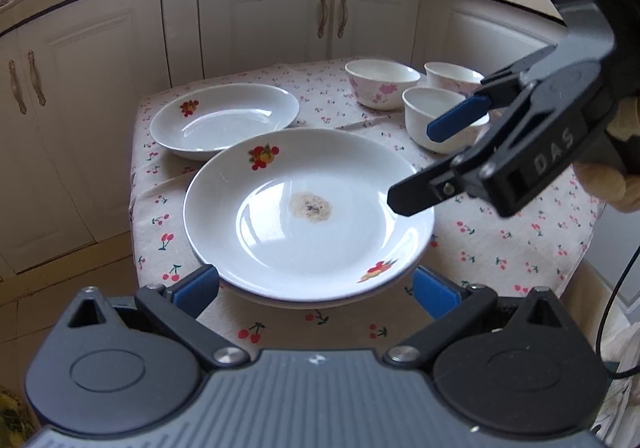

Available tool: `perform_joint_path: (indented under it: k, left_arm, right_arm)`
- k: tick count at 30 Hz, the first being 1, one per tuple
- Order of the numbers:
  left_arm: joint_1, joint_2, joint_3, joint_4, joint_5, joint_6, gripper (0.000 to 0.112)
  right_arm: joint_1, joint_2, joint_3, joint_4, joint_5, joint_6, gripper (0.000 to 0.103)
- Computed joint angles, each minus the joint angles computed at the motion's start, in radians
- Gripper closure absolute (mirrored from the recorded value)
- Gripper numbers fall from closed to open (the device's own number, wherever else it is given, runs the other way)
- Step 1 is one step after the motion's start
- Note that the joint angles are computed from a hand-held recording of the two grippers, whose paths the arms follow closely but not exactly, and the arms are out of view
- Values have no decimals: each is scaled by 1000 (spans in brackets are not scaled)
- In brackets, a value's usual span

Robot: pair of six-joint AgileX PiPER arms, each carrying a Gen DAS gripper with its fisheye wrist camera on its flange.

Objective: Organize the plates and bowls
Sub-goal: 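Withdraw the right gripper and move it toward the next white plate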

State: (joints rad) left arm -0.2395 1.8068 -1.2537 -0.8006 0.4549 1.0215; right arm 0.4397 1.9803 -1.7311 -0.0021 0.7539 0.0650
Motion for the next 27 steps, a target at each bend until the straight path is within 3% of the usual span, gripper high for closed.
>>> perform_joint_path:
  k: [10, 20, 27]
  left_arm:
    - [-33, -74, 18, 118, -90, -158, 10]
    - [-8, 13, -160, 239, -66, -277, 10]
    - [5, 134, -371, 349, 21, -356, 10]
  right_arm:
    - [15, -133, 203, -95, -176, 48, 0]
    - [-14, -136, 199, -120, -234, 89, 0]
    - [-23, -74, 92, -132, -219, 103, 0]
